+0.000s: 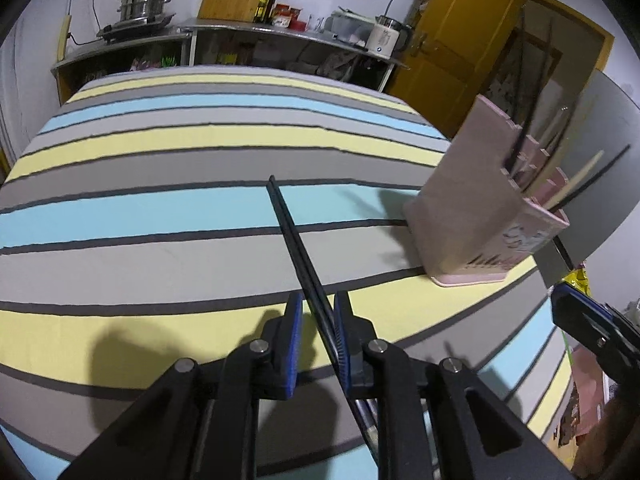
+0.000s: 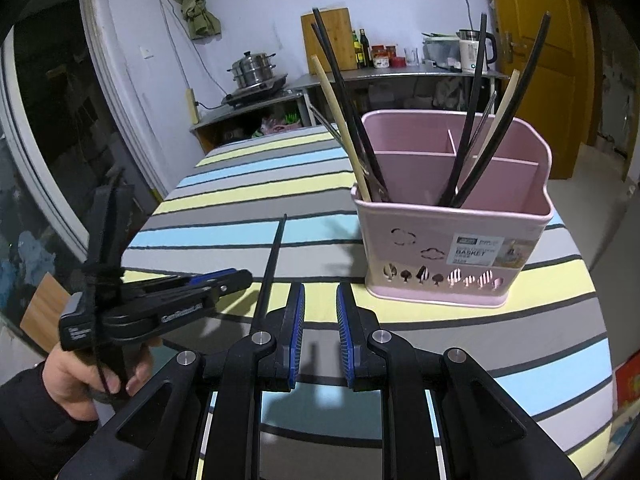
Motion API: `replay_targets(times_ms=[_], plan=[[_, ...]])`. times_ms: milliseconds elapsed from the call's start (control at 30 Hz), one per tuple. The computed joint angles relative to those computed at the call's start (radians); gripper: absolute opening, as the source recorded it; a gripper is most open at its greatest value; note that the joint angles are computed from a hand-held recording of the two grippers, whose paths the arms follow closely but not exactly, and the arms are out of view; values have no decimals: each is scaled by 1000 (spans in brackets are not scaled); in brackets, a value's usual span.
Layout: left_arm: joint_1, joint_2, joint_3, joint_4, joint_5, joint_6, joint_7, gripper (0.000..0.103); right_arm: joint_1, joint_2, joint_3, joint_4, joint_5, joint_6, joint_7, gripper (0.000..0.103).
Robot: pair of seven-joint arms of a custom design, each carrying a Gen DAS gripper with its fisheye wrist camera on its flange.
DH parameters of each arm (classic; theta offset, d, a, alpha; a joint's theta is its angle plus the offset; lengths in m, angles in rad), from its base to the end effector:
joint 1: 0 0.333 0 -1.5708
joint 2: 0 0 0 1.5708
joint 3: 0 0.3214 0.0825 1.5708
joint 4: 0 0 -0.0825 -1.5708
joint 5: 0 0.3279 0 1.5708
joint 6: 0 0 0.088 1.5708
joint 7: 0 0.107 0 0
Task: Organize utensils
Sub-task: 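Move both tools back down toward the black chopsticks on the cloth, then grasp a black chopstick with the left tool while the right tool grasps another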
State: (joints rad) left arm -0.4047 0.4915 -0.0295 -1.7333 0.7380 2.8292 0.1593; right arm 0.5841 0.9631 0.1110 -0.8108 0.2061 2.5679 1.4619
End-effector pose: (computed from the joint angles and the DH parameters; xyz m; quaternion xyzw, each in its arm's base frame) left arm 0.5858 -0.3059 0.3955 -0.7682 0.5394 -0.3044 0.1621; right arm 0.6357 0.4631 0.4524 -0.8075 0.4304 -0.0788 0.3955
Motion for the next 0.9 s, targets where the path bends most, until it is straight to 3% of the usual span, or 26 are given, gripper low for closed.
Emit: replay_targets(times_ms=[167,367,633,767,900], plan=[[10,47,-18,48,-48,-43,42,18,1,34,-4,59,-6,-43,9,17],[-35,47,35,46,19,-50,-27,22,0,48,-5,85,-6,-62,15,17],[-19,64,-6,100,5,-153,20,21,1,44,-6,78,-5,-63,20,17],[-8,74,-23,128,-19,-200,83,12,4,47,-7,84,-8,-71,25,17],[3,23,-20,49,-19,-173,80,8,8,49,-5,90,-9,-74,26,17]])
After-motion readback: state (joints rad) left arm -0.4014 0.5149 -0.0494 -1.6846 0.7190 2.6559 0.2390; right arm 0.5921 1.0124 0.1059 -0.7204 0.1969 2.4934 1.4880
